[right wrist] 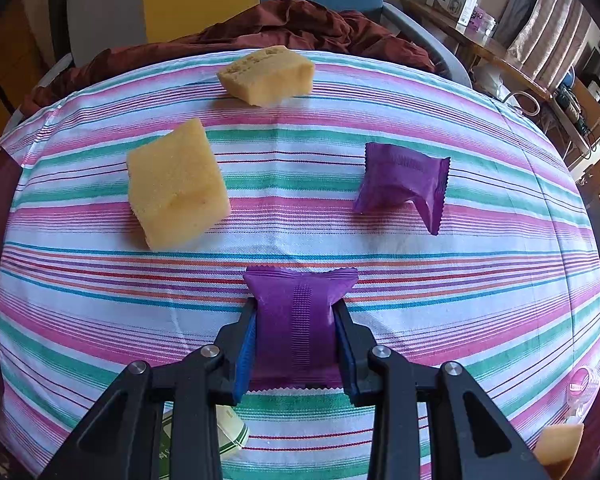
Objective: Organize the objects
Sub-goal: 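Carry the plastic-wrapped ball into the gold tray and open the left tool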
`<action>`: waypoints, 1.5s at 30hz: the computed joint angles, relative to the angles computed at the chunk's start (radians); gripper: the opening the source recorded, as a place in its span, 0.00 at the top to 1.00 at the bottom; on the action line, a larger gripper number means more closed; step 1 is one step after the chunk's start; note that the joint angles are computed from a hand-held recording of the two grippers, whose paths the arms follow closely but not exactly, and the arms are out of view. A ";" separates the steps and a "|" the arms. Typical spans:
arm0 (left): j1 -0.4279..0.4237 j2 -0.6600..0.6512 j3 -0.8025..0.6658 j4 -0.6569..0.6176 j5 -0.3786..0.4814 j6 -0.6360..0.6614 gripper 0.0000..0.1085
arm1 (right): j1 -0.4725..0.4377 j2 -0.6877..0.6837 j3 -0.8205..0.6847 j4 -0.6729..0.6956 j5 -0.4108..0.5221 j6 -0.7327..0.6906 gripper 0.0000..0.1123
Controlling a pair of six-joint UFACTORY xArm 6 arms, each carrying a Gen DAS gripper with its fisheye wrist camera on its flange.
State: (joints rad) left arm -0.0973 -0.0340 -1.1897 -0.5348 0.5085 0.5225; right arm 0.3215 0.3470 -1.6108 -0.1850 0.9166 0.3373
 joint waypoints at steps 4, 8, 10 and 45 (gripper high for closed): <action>0.087 0.016 -0.040 0.054 0.007 -0.082 0.78 | 0.001 0.024 -0.023 -0.010 0.002 0.001 0.69; 0.186 0.074 -0.122 0.124 0.060 -0.177 0.78 | 0.003 0.027 -0.023 -0.022 0.000 0.004 0.69; 0.228 0.113 -0.170 0.173 0.087 -0.222 0.78 | 0.005 0.026 -0.023 -0.029 0.003 0.007 0.69; 0.363 0.307 -0.399 0.386 0.179 -0.408 0.50 | 0.006 0.000 0.010 -0.048 0.000 0.011 0.69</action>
